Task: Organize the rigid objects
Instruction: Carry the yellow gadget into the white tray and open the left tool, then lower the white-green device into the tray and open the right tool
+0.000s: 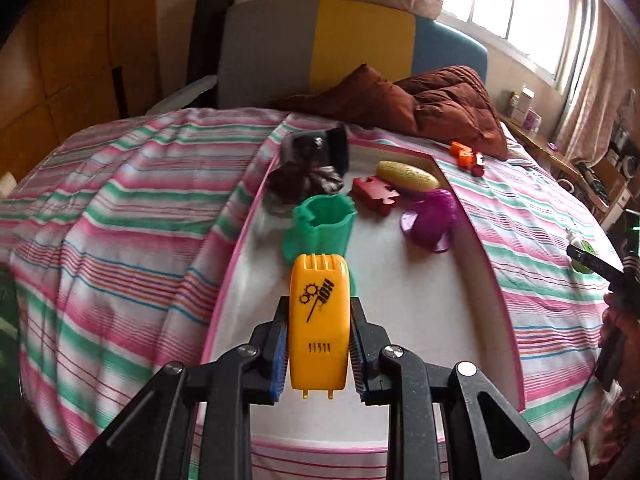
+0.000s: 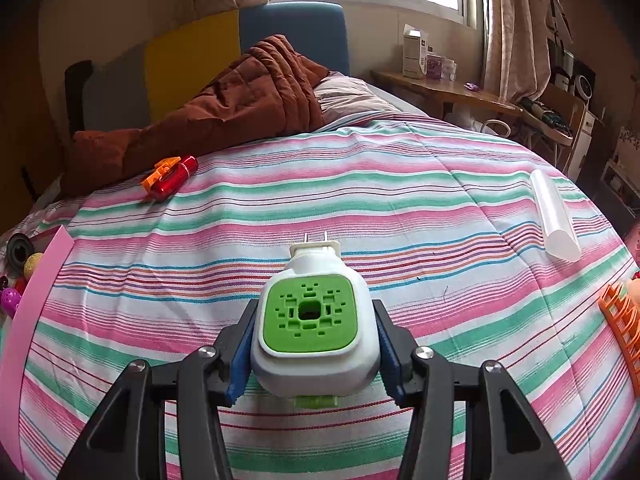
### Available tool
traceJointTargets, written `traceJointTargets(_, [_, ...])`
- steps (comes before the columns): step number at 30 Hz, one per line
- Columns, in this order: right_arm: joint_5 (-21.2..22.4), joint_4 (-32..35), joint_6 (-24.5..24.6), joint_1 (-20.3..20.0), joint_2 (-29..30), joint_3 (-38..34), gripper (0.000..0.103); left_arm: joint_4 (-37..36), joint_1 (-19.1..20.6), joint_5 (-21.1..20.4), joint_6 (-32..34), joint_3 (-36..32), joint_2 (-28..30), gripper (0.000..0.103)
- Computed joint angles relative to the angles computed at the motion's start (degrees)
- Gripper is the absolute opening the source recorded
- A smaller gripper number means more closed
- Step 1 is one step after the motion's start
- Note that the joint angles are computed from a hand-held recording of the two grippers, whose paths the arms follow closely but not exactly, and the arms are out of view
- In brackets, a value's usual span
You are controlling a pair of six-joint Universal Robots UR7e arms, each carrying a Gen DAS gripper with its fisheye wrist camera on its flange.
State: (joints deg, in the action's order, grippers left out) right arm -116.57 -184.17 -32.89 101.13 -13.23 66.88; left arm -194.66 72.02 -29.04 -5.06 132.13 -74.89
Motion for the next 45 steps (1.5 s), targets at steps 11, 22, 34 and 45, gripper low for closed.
traceJointTargets(11, [0.9,-0.2,0.3,0.2,-1.2,1.6,0.053,-1.3,1.9,0.1,0.0,-1.1,0.9,0.027])
traceJointTargets(22, [6.8,0.8,2.8,1.9,-6.0,9.4,0.053,-1.5,0.3,1.3,-2.8,1.2,-0.8,0.043])
traceJointTargets(34, [16.8,9.3,6.5,6.2,-8.2,14.0,0.053,-9.4,-4.0,2.0,-1.2,3.5,-1.0,0.091])
traceJointTargets(45, [20.5,16.6,2.7,10.9,-4.8,11.8,0.052,-7.5,-4.4,3.0,-5.3,5.3,-2.6,0.097])
